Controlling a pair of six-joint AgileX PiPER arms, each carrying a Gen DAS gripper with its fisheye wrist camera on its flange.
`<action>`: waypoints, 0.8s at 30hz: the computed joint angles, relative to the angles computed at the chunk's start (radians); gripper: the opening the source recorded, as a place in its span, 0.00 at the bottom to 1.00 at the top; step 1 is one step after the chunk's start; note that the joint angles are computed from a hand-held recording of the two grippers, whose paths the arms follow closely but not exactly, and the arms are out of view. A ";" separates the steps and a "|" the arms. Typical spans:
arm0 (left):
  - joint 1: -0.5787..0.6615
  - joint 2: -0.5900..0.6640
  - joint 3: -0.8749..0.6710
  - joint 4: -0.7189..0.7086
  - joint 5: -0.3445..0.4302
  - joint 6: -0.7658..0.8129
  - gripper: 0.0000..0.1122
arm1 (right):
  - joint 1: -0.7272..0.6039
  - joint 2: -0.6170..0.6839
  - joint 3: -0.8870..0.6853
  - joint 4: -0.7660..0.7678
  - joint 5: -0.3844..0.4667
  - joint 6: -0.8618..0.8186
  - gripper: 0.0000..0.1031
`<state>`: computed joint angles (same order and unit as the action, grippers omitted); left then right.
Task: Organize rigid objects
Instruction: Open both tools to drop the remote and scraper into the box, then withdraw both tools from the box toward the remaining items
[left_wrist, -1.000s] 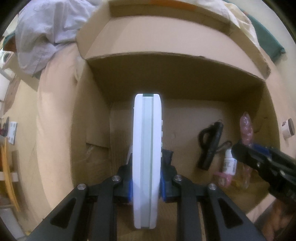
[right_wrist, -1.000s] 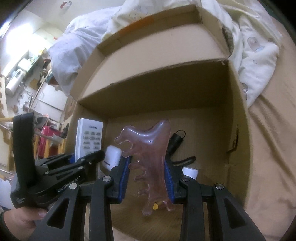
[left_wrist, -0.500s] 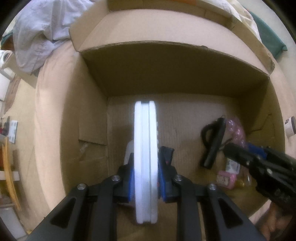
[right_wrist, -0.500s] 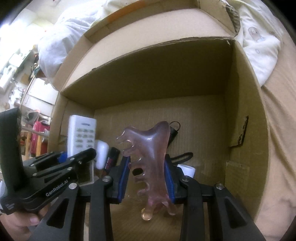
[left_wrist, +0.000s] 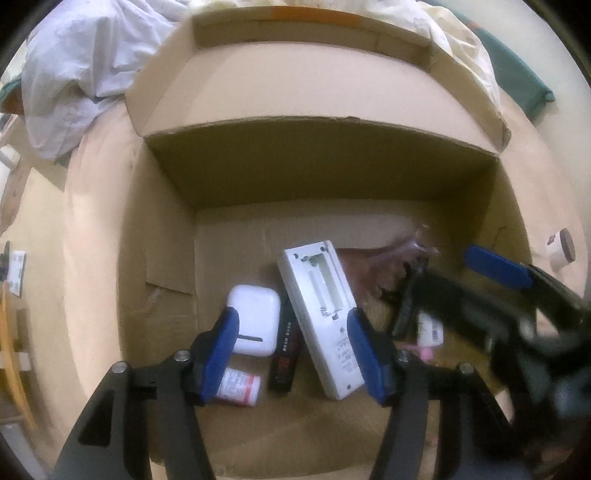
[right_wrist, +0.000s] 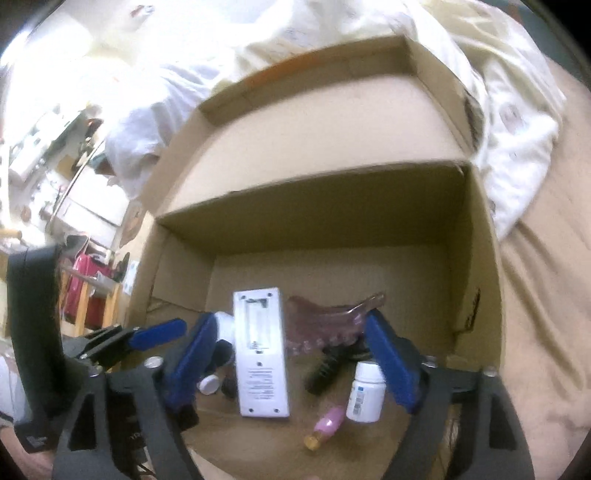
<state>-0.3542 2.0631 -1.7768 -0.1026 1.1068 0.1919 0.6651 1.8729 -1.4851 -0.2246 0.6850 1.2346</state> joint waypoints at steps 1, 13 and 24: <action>0.001 0.001 -0.002 0.002 0.002 -0.001 0.51 | 0.004 0.003 -0.006 -0.004 0.000 -0.009 0.98; -0.019 -0.049 0.062 0.019 -0.026 -0.008 0.51 | 0.023 -0.010 -0.007 -0.066 0.019 0.002 1.00; -0.009 -0.132 0.121 0.016 -0.043 0.022 0.51 | 0.050 -0.050 0.009 -0.175 0.049 0.133 1.00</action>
<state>-0.3637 1.9312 -1.6563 -0.0868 1.0640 0.2136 0.7147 1.8231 -1.4765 -0.3992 0.7336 1.3675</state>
